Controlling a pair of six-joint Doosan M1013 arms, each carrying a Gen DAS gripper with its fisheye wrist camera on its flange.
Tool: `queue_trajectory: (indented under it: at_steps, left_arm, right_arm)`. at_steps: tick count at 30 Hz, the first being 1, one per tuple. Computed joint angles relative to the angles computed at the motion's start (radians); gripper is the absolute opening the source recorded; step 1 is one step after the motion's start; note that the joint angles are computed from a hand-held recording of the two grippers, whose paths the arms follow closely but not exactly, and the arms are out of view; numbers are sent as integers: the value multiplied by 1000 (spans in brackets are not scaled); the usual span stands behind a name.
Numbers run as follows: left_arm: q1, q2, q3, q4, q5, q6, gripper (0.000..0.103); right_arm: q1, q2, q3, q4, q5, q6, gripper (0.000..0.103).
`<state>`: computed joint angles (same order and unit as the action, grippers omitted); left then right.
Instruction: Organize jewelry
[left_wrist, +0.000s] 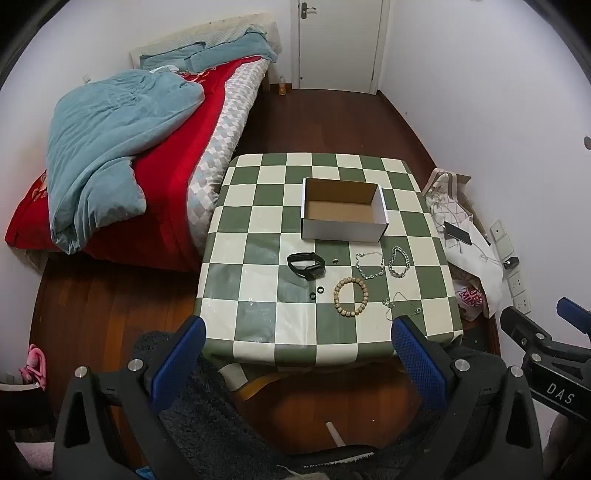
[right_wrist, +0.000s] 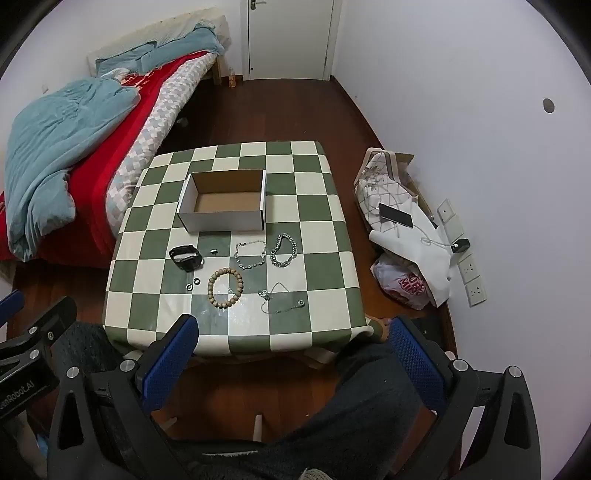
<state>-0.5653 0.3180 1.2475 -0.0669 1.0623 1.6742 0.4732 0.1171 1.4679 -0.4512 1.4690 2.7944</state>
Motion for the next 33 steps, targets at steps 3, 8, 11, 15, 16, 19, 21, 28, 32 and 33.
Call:
queue_trajectory:
  at_steps: [3,8,11,15,16,19,21,28,32,33]
  left_arm:
    - [0,1,-1,1,-2,3,102]
    - [0,-1,2,-2,-7,3,102]
    - [1,1,2,-4,-9,6,102]
    - [-5,0,-10,1,1,0,102]
    - [-4,-4,-7,-1,1,0,102]
    - [-5,-4,-6,1,-1,-1,102]
    - [-5,-4,-6,2,-1,-3,102]
    - [-10,0,-14,5,-2,-7,102]
    - [-9,0,-15,1,-3,0,102]
    - [-10,0,-16,1,-2,0,102]
  right_arm:
    - [1,1,-2,-3,7,0,103]
    - [1,1,-3,-2,12,-2,103]
    - [2,0,-3,-5,13,-3,103]
    - [1,0,-4,-6,13,-2,103]
    - [0,0,-4,-6,13,-2,103]
    - [1,-2,-3,-8,13,-4,103]
    - [1,-3,-1,-8,10,-1,103]
    - [2,-2,-1,-9,7,0,103]
    - [-4,-4,-10,-9,12,-9,103]
    - [-3,-5,-9,-11,12,-11,103]
